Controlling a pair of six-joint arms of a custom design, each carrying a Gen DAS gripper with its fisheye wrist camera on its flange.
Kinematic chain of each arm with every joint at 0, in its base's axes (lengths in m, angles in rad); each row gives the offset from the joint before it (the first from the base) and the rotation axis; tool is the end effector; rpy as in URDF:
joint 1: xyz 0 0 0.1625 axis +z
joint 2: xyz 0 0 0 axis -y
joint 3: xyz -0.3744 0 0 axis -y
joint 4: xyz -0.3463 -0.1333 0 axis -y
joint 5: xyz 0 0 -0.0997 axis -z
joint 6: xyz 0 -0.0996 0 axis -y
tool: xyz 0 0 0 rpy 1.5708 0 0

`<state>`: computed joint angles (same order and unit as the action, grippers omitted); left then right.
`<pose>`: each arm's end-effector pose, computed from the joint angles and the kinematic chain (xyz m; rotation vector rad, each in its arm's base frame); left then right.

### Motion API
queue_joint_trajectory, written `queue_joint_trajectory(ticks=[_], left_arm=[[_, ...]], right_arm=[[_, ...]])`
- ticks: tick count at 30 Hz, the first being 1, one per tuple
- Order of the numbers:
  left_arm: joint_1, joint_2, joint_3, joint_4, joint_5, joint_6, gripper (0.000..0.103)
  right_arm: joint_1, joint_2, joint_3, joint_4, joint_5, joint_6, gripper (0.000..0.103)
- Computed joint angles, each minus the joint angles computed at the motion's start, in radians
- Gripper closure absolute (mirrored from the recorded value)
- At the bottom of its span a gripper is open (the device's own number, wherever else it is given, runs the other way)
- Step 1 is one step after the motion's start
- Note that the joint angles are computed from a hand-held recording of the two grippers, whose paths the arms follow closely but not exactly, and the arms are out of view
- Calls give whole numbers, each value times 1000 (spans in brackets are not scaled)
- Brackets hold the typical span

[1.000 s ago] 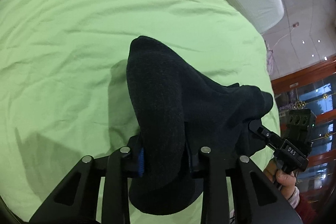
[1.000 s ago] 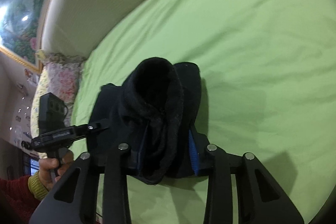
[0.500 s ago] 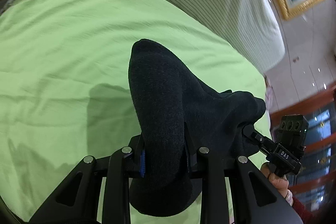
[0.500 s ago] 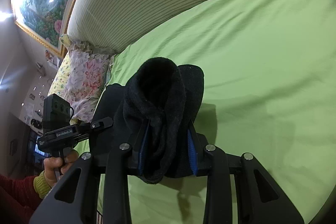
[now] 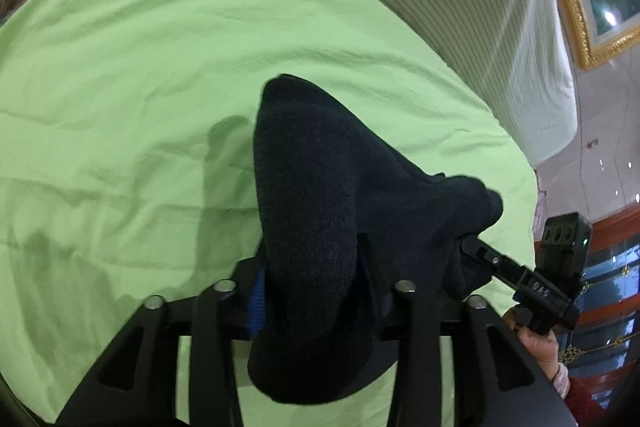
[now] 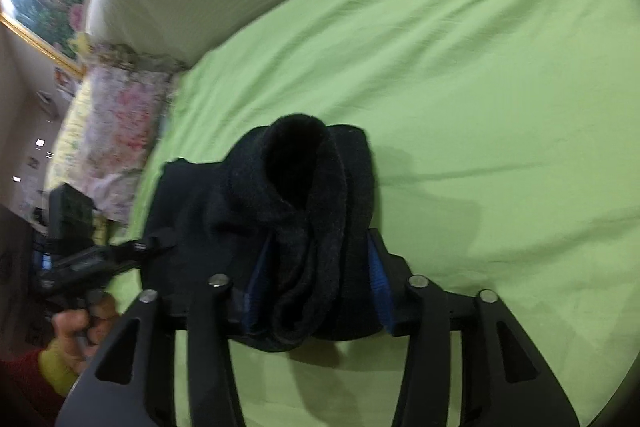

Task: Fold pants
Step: 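Open both grippers and pull them back from the folded pants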

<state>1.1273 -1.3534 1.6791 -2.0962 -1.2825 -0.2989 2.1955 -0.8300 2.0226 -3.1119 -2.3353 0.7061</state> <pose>-0.0795 -0.5440 0.3435 0.1683 2.9107 -0.4257 0.3439 -0.3670 0.0834 -0.2861 -2.5591 0.9932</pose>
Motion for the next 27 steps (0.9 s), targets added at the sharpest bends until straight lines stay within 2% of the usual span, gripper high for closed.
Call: queue_joint_trajectory(ticks=[3,8,11,14,19,22,27], left_arm=[[-2,-16,-2,9,11,-21,57],[-36,-44,-3,-6,61,-11,57],[-52,-50,-15,-5,67,3,56],[-70,-48,-24,-15,54,19,56],[-92,-15,-38,-28,36,53,54],[-89,18,-50,-19,29,74,53],[-59,62,-57,-28,67,98,54]], right_arm=[[7,-21,15,58,-30,28,47],[57,-37,-6,124,-126,83,47],[100,-19,-34,77,-166,16,48],[125,16,-84,49,-159,-63,48],[112,74,-169,51,-113,-152,49],[98,78,-175,78,-105,-152,49],[75,82,-190,203,-125,-91,49]])
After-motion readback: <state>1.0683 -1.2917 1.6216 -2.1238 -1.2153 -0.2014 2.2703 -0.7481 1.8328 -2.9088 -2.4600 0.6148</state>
